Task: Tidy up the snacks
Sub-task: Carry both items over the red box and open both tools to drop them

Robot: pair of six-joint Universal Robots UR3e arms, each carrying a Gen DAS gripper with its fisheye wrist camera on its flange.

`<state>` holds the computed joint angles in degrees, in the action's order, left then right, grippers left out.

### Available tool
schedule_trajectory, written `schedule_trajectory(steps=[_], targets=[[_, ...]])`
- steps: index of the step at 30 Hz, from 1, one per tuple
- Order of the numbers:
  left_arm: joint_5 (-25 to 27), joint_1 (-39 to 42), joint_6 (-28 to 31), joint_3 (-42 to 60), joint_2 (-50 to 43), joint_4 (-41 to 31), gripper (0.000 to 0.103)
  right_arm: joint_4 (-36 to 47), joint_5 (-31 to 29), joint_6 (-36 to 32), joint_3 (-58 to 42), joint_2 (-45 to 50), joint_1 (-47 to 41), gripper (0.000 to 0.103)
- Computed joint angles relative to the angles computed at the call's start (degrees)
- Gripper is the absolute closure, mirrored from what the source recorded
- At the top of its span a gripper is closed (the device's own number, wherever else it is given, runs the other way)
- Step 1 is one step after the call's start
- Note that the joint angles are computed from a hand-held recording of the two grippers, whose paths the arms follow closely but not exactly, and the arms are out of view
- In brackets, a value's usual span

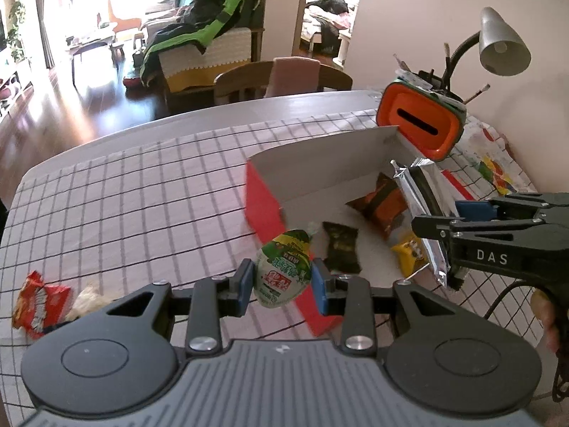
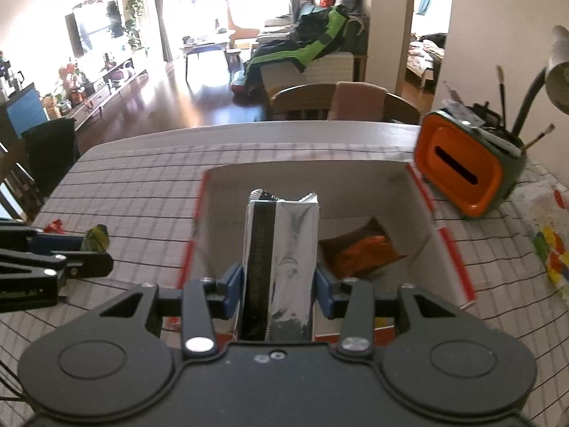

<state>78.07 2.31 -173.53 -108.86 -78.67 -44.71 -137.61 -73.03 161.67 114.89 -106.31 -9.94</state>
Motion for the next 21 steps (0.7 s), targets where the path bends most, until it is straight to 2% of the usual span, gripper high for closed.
schedule_trajectory(steps=[5,10,21], targets=[[5.28,-7.62,-5.34,7.66,-9.57,1.80,0.070,0.76,2.91,-4.71,0.00,0.96,-7.03,0.061],[8.42,-11.83,-8.09,14.86,-17.15,0.84,0.070,0.43,4.79,-8.51,-0.70,3.07,-11.59,0.061],[12.62,-16.73,-11.83,30.27,-32.17,-4.24,0.070,1.36,4.19,-12.61,-10.16,15.40,-12.23,0.061]])
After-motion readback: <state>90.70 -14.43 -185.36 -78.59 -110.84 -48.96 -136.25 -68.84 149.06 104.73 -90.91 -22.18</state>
